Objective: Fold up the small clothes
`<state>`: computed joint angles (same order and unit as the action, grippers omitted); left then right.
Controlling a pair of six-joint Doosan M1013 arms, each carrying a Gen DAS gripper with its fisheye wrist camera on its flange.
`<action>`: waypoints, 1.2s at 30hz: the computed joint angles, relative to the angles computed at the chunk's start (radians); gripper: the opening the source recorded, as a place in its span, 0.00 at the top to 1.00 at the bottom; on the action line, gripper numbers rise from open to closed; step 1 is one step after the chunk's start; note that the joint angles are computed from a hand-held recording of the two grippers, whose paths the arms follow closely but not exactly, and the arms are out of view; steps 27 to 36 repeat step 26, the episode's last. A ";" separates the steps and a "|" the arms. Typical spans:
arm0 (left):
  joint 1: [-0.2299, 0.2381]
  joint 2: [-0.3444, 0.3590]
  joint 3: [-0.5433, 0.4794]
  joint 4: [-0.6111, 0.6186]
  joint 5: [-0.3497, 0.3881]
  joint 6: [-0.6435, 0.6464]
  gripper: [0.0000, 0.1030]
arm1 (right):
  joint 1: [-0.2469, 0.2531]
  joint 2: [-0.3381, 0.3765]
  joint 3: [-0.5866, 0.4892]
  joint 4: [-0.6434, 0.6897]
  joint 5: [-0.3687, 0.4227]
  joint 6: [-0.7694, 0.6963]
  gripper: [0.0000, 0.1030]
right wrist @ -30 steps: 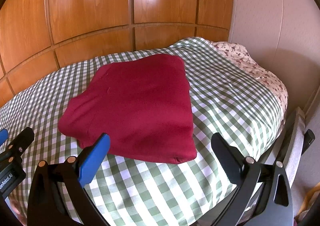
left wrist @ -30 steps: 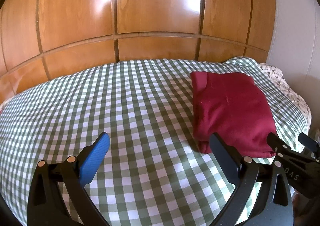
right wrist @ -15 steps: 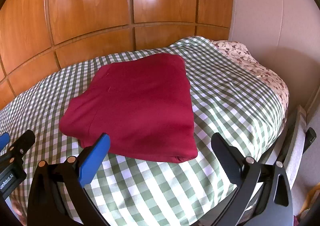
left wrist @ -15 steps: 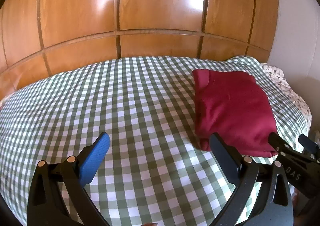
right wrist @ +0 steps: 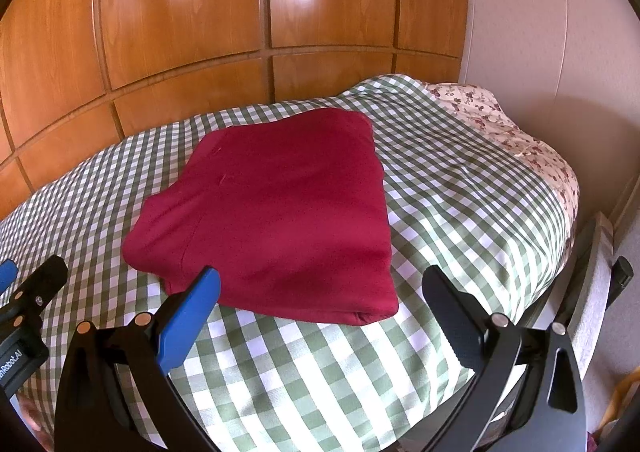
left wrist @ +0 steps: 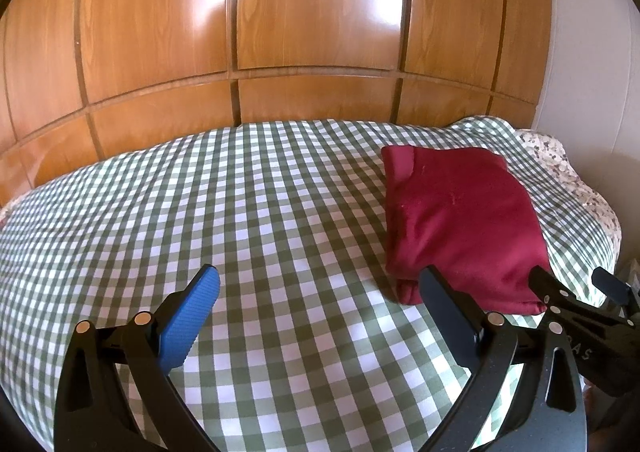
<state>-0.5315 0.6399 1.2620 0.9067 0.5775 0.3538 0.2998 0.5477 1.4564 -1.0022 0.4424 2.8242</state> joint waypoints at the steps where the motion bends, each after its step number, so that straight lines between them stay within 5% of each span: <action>1: 0.000 0.000 0.000 0.001 0.001 0.000 0.04 | 0.000 0.000 0.000 0.001 -0.001 -0.001 0.02; 20: 0.010 0.002 -0.006 -0.062 -0.024 0.046 0.04 | 0.003 0.004 -0.001 0.033 -0.001 -0.012 0.02; 26: 0.022 0.038 -0.050 -0.169 0.058 0.132 0.04 | -0.033 -0.004 -0.007 -0.019 -0.034 0.080 0.02; 36: 0.022 0.038 -0.050 -0.169 0.058 0.132 0.04 | -0.033 -0.004 -0.007 -0.019 -0.034 0.080 0.02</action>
